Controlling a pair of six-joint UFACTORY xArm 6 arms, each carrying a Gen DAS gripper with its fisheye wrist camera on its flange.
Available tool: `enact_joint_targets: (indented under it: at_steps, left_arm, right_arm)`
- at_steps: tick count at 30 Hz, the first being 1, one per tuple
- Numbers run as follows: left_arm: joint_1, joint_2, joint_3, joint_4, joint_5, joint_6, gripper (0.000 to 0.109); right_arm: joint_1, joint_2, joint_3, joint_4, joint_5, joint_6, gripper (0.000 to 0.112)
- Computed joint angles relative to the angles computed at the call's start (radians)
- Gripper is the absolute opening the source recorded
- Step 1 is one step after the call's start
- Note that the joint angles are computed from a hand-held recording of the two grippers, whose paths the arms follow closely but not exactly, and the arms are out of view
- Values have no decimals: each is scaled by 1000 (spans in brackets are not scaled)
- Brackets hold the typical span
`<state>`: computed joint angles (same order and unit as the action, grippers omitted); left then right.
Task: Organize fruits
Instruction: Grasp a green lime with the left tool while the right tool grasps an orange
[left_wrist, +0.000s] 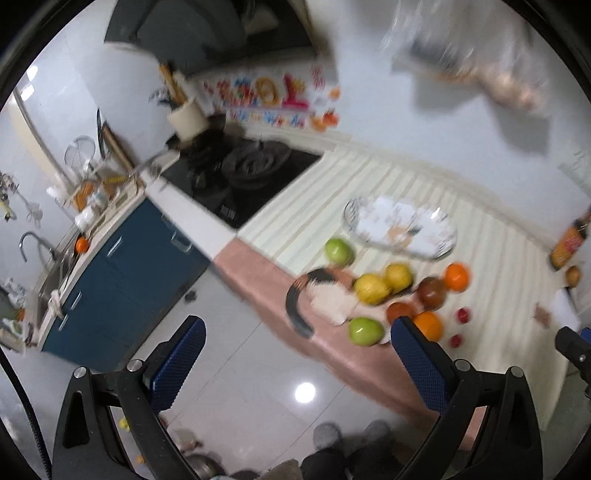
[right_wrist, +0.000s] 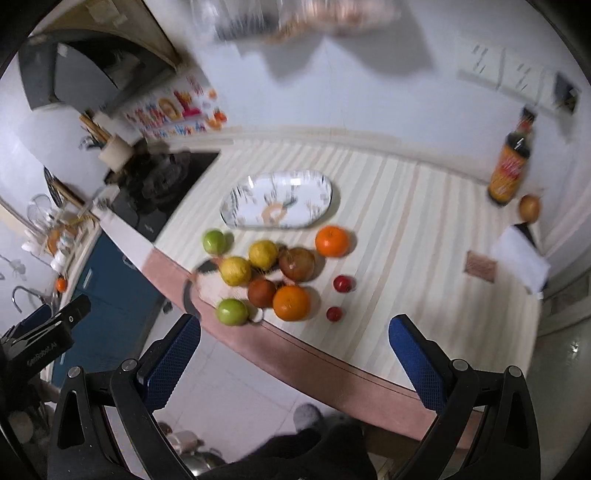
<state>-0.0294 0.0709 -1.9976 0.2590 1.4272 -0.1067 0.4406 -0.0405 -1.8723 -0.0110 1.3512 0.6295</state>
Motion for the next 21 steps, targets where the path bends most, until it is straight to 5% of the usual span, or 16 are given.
enact_joint_targets:
  at_steps: [3, 6, 9, 11, 18, 21]
  left_arm:
    - [32, 77, -8, -82, 50, 3, 102]
    - [58, 157, -29, -166, 103, 2, 91]
    - [82, 282, -110, -265, 176, 20, 82]
    - [89, 350, -149, -322, 213, 38, 82]
    - [67, 564, -306, -382, 318, 128, 81]
    - [60, 598, -316, -393, 323, 146, 64]
  right_arm:
    - [-27, 19, 110, 70, -84, -40, 103]
    - [-43, 67, 184, 141, -151, -63, 101]
    - [-55, 126, 221, 215, -192, -70, 88]
    - [-61, 164, 242, 258, -224, -68, 79]
    - [-55, 288, 214, 332, -256, -34, 79]
    - [-53, 345, 165, 345, -234, -25, 79]
